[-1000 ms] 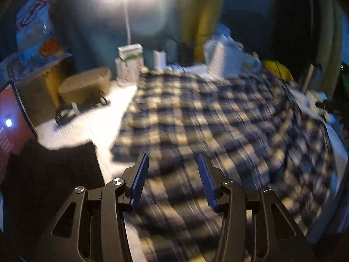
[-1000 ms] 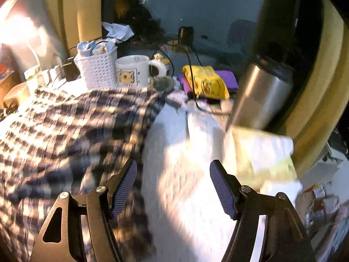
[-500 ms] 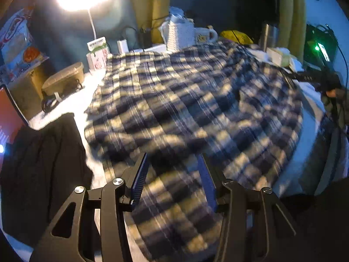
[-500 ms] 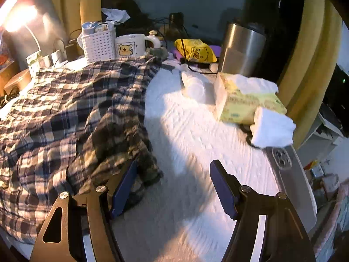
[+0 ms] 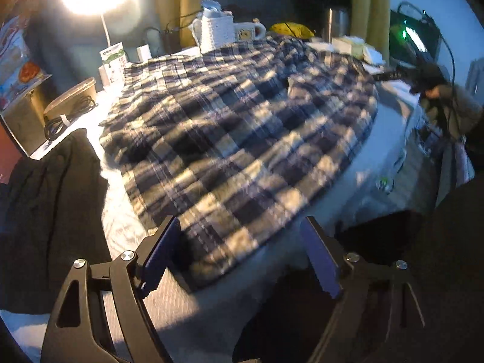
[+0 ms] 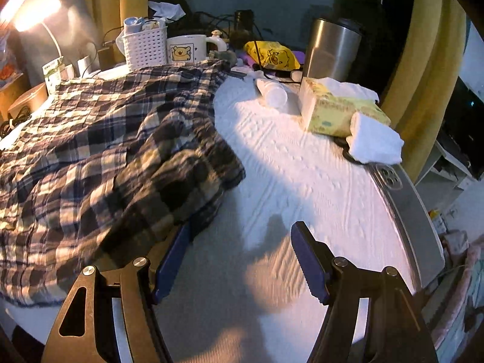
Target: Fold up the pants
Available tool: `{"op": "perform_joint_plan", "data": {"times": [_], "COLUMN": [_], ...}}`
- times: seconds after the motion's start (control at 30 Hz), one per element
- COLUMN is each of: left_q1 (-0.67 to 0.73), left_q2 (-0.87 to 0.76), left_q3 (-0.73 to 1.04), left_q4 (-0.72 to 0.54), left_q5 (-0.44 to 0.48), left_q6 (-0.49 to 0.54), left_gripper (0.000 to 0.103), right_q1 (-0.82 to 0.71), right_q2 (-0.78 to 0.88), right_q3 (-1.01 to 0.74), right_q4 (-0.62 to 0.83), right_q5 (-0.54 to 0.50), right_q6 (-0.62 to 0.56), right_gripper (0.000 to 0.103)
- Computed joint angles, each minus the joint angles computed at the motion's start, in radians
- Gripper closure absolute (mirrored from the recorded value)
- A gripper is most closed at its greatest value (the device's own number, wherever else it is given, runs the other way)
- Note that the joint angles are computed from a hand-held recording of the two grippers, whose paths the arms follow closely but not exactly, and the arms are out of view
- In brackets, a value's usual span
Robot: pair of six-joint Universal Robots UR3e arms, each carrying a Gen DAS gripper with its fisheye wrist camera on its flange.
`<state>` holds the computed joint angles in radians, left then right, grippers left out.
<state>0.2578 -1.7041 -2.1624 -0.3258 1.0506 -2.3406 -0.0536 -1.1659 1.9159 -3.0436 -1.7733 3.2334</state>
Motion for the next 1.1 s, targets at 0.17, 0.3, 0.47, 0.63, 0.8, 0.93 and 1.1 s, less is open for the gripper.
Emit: {"op": "perform_joint_plan", "data": {"times": [0.17,0.3,0.47,0.63,0.8,0.93,1.1], "left_q1": [0.009,0.015,0.023,0.000,0.029,0.033,0.026], "left_q2": [-0.002,-0.040,-0.089,-0.114,-0.100,-0.099,-0.107], "left_q3": [-0.033,0.005,0.056,0.110,0.168,0.207,0.244], "left_q4": [0.059,0.067,0.064,0.051,-0.017,-0.042,-0.074], "left_q5": [0.018,0.017,-0.010,0.012,-0.019,-0.006,0.020], "left_q6": [0.017,-0.024,-0.091,-0.116,-0.133,-0.147,-0.165], "left_gripper": [0.022,0.026,0.072,0.097,0.098,0.098,0.098], "right_q1": [0.004,-0.005,-0.030,-0.042,-0.002,0.075,0.088], "right_q2": [-0.041,-0.050,-0.056,-0.034,0.047,0.170,0.234], "right_q3": [0.053,0.070,0.091,0.086,0.012,-0.083,-0.166], "right_q4": [-0.013,-0.016,-0.030,-0.052,-0.084,-0.196,-0.220], "right_q5": [-0.010,-0.021,-0.031,-0.043,-0.094,-0.204,-0.160], "right_q6": [0.007,0.005,-0.015,-0.070,-0.179,-0.340,-0.409], "right_gripper": [0.032,0.032,0.032,0.024,0.023,0.023,0.023]}}
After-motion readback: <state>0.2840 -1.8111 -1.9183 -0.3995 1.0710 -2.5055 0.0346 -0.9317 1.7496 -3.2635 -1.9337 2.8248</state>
